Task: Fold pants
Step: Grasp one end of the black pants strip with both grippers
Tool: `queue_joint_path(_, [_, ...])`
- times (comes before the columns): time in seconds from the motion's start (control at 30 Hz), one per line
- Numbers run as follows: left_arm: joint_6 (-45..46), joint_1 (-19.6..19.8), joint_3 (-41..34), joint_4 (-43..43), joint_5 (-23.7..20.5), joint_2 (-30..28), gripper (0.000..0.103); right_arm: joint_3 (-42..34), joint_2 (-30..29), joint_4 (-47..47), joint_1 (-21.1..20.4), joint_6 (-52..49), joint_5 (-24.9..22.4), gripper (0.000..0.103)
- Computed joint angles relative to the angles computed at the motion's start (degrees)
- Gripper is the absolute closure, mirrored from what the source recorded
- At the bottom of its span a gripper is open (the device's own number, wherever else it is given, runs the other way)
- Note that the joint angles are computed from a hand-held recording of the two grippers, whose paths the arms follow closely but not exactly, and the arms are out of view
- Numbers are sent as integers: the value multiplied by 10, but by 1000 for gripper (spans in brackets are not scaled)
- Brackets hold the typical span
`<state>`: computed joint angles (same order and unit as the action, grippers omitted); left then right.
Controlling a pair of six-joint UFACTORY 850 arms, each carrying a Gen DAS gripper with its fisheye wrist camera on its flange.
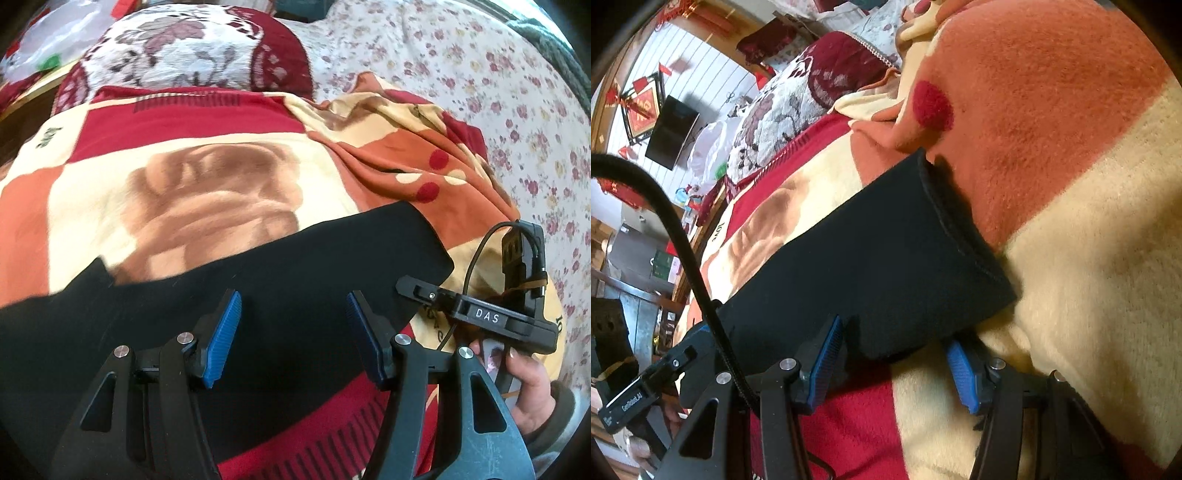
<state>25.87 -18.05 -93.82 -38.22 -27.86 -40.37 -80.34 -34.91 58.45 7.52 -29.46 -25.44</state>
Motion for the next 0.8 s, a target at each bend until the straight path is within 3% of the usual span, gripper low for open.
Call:
queue_joint_path(0.5, [2, -8, -148, 29, -83, -93, 44, -8, -3, -23, 6, 16, 10, 50])
queue_joint_path(0.67, [57, -15, -249, 23, -147, -153, 44, -3, -2, -4, 6, -7, 17, 50])
queue_joint_path(0.8, [66, -18, -399, 26, -247, -243, 44, 0, -2, 27, 3, -36, 15, 50])
